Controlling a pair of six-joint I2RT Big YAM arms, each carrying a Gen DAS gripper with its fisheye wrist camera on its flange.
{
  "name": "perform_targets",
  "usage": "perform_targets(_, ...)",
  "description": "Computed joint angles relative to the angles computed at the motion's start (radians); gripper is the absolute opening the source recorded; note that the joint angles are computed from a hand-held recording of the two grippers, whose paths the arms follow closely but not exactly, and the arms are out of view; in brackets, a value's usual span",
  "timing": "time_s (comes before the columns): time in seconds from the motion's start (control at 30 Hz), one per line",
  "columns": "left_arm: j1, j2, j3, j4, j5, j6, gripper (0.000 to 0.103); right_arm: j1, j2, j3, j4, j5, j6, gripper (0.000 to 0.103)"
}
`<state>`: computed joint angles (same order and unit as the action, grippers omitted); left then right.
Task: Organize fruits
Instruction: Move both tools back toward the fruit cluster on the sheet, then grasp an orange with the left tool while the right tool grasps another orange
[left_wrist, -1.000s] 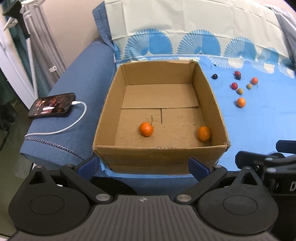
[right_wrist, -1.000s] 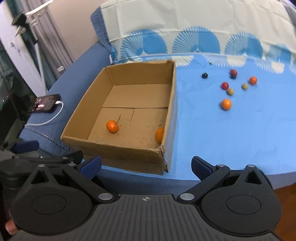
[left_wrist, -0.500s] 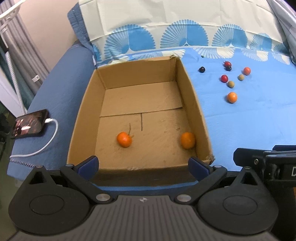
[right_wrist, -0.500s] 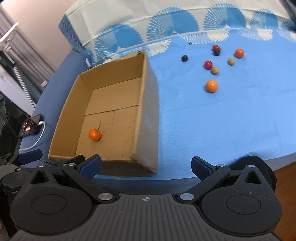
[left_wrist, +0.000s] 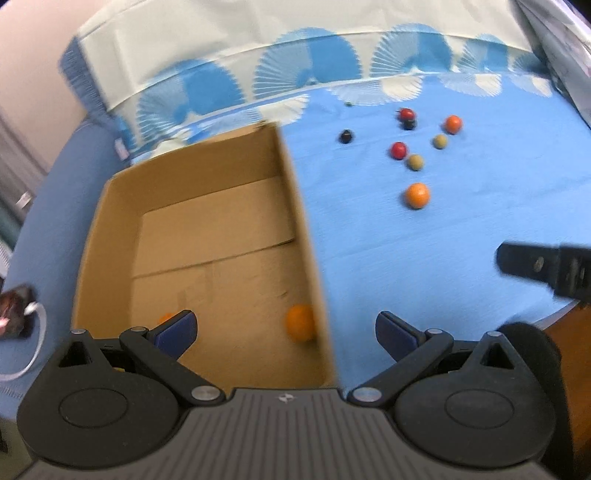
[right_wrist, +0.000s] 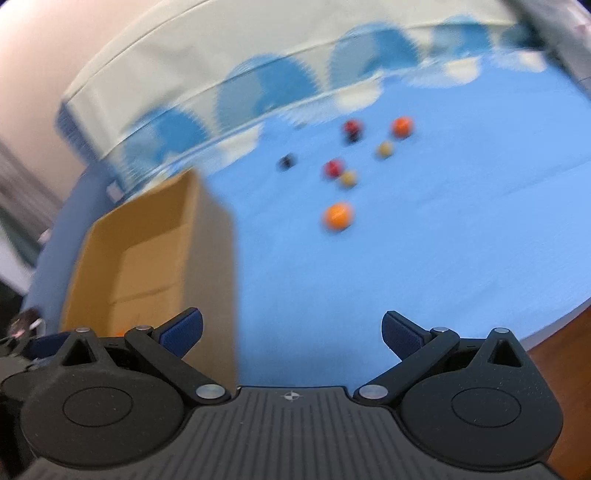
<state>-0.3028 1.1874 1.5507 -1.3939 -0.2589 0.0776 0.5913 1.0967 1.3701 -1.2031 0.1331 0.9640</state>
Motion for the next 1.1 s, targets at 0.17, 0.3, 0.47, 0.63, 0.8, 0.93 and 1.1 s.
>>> perform_targets(0.17, -0.076, 0.141, 0.049, 0.051, 0.035, -0.032, 0.103, -0.155, 0.024, -0.074, 0.045, 0.03, -0.055, 0.102)
perform_targets(0.3, -0.113, 0.297, 0.118, 0.1, 0.05, -0.044, 0.103, -0.25, 0.109, -0.091, 0.158, 0.092, -0.125, 0.102)
perform_targets(0.47, -0.125, 0.443, 0.175, 0.196, 0.041, -0.056, 0.103, -0.386, 0.248, -0.105, 0.338, 0.051, -0.258, 0.102)
perform_targets(0.63, -0.118, 0.577, 0.254, 0.202, 0.068, -0.056, 0.103, -0.443, 0.429, -0.025, 0.464, 0.008, -0.394, 0.102)
perform_targets(0.8, -0.111, 0.651, 0.304, 0.183, 0.098, -0.054, 0.103, -0.443, 0.606, 0.121, 0.476, -0.005, -0.458, 0.102)
perform_targets(0.93, -0.097, 0.659, 0.299, 0.213, 0.144, -0.075, 0.103, -0.429, 0.707, 0.208, 0.441, 0.01, -0.488, 0.102)
perform_targets(1.1, -0.085, 0.656, 0.292, 0.22, 0.177, -0.093, 0.103, -0.414, 0.729, 0.2, 0.49, 0.043, -0.542, 0.098)
